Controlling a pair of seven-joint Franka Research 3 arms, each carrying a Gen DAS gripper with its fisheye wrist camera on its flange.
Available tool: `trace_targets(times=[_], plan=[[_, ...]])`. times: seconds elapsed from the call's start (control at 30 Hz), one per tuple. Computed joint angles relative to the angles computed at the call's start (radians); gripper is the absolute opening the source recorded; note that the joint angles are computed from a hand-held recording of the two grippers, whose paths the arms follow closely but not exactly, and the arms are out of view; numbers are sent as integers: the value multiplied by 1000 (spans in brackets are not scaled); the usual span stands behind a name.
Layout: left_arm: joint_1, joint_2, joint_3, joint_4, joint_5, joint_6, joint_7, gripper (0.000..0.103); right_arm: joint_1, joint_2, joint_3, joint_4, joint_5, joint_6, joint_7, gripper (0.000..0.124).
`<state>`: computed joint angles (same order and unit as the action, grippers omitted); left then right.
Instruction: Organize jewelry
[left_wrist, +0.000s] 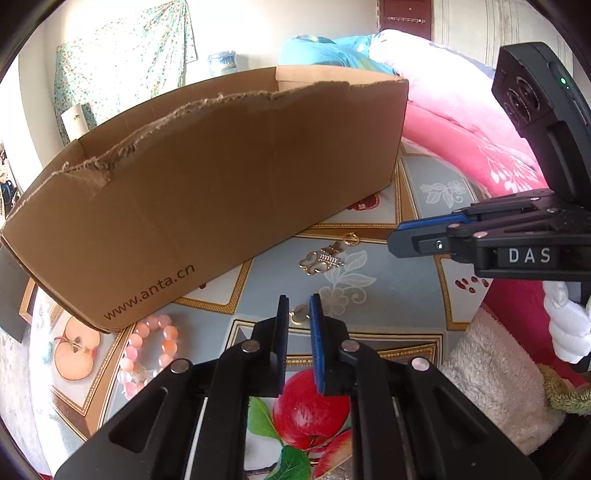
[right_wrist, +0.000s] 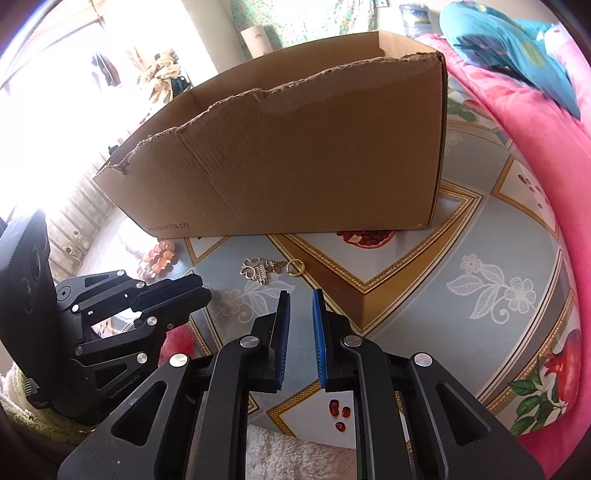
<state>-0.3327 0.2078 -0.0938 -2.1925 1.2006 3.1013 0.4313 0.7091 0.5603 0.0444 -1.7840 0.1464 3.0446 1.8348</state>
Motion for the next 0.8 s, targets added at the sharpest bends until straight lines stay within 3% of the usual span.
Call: trace_targets(times=[0.17,0.3,0.37,0.6,0.63,0.67,0.73,0.8], plan=[[26,-8,-18,-23,-65,12,74,11,-6,-2,7,-1,3,-2,-8,13],[65,-12,-51,-58,-219,57,227,11,-6,-1,6,2,3,-9,-8,13],[100,-14,-90,-77,-313,78,321,18,-7,3,8,8,4,-13,-8,13],[-8,-10,4,-78,-368,73,377,21,-16,6,18,12,10,-14,-16,14],[-67,-7,67,-65,-296,75,307,21,-17,5,19,10,11,-13,-17,14],[-95,-4,95,-58,-264,71,278,21,-16,4,19,9,12,-11,-17,14],[-105,-1,105,-46,-219,61,243,20,-18,2,21,6,14,-10,-18,14],[-107,3,109,-34,-173,54,203,13,-19,-1,21,1,16,-8,-20,14]])
